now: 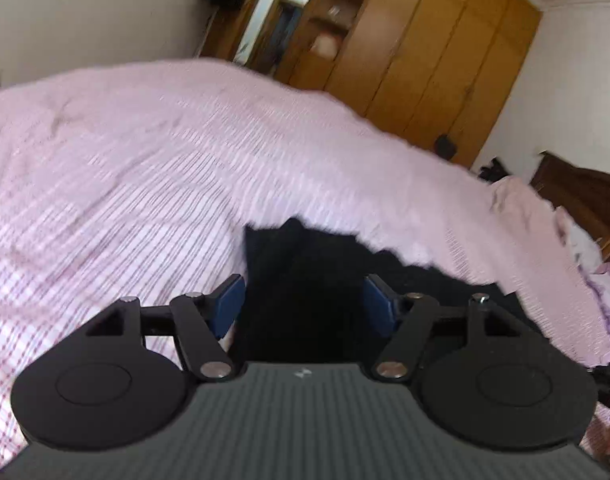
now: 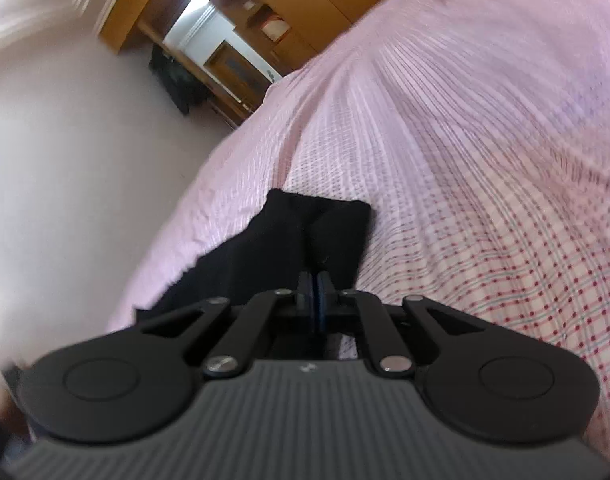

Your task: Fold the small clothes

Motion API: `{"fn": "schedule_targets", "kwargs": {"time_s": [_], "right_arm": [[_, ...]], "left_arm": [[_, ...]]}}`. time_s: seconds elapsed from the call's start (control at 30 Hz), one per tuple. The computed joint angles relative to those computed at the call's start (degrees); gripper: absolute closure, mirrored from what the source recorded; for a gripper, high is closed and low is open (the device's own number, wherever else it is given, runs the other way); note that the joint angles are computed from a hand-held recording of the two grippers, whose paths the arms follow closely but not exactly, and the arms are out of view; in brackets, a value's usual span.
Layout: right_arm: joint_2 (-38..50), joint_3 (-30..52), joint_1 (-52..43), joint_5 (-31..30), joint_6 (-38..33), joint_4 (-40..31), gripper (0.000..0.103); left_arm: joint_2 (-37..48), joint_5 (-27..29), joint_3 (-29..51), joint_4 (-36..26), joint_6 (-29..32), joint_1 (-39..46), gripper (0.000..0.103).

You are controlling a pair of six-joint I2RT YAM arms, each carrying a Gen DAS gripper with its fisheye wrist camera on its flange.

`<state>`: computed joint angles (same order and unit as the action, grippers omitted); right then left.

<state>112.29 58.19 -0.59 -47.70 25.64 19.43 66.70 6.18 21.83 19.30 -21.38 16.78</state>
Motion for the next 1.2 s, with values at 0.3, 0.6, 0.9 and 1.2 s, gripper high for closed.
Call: {"fn": "schedule_targets", "kwargs": {"time_s": [0.3,0.6,0.9,1.2], "right_arm": [[14.6,13.2,-3.4,-12.9,10.0,1.0,0.057],[13.1,20.6,-2.7,-12.8,-5.0,-15.8,0.009],[25.1,30.2,-0.6,-22.0,8.3,-0.4,0.007],[23.3,30.1,-0.8,-21.7,0.4,-13.7,0.052]], "left_arm": [[3.8,3.2,1.5,4.2,0.2,0.0,0.032],[7.7,5.9,3.5,7.0,-0.6,0.9,0.032],[10.3,5.3,3.3,8.9,0.0,-1.0,0.032],[13.8,5.2,4.3,11.5,0.0,-1.1,0.032]]}}
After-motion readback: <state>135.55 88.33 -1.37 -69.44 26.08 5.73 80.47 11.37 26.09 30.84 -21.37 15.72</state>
